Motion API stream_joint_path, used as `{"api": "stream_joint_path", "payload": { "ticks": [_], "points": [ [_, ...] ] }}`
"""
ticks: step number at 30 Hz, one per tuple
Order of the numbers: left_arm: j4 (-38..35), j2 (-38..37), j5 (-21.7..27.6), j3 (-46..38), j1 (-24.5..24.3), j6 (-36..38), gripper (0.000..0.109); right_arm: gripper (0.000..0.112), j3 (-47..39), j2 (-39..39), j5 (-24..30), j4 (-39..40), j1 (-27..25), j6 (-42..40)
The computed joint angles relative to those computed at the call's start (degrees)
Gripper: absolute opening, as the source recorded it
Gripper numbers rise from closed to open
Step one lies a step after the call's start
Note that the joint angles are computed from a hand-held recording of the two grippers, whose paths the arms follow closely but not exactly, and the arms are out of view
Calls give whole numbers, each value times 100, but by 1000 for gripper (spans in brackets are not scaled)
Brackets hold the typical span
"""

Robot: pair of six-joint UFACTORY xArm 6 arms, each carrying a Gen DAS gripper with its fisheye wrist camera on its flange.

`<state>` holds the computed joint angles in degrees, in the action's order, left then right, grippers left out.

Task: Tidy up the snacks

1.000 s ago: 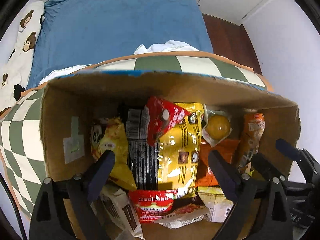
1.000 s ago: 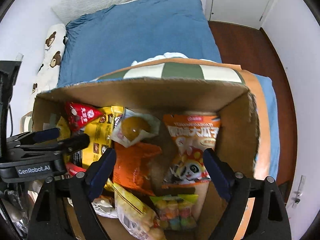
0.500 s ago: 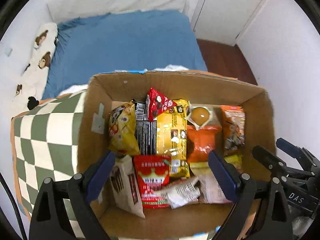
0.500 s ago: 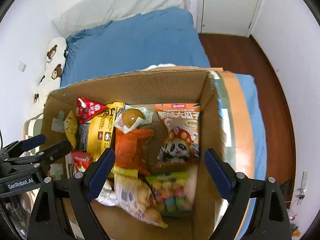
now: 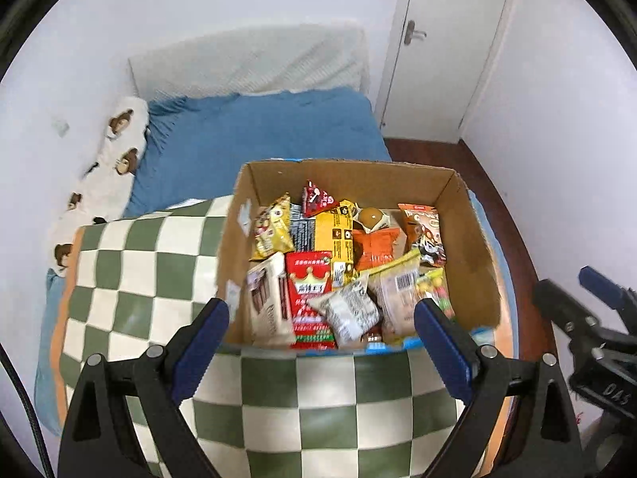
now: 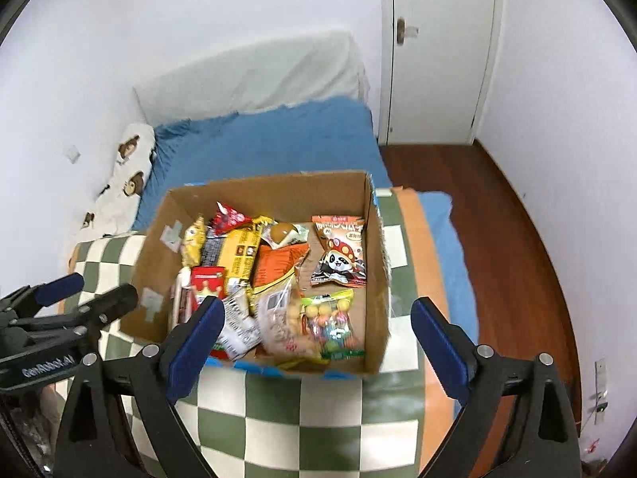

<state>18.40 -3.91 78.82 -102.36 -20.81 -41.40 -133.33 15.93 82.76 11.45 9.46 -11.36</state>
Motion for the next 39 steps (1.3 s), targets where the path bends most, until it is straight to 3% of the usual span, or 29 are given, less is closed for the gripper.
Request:
{"api": "stream_joint_path", "payload": {
  "ticks": [6, 16, 20, 32, 35, 39],
  "points": [
    [693, -682, 323, 274, -713, -628, 95, 97, 1301, -1396, -357, 245, -187, -252],
    [1905, -977, 1248, -94, -2066, -1114, 95, 98, 1879, -2567, -230, 631, -569, -550],
    [2150, -999, 1468, -216, -2346, -1248, 95, 98, 1841, -2807, -42, 792, -769, -675],
    [2373, -1078, 1718, -175, -2657, -1509, 95, 101, 1614, -2954, 193, 998, -1114, -866],
    [2267, -1157, 1467, 29, -2505, -1540, 103, 101, 1753, -2975, 62, 855, -1024, -813],
    [2393, -1123, 1312, 167, -2388, -1526, 103, 101, 2078, -3004, -279, 567, -813, -684]
  ]
}}
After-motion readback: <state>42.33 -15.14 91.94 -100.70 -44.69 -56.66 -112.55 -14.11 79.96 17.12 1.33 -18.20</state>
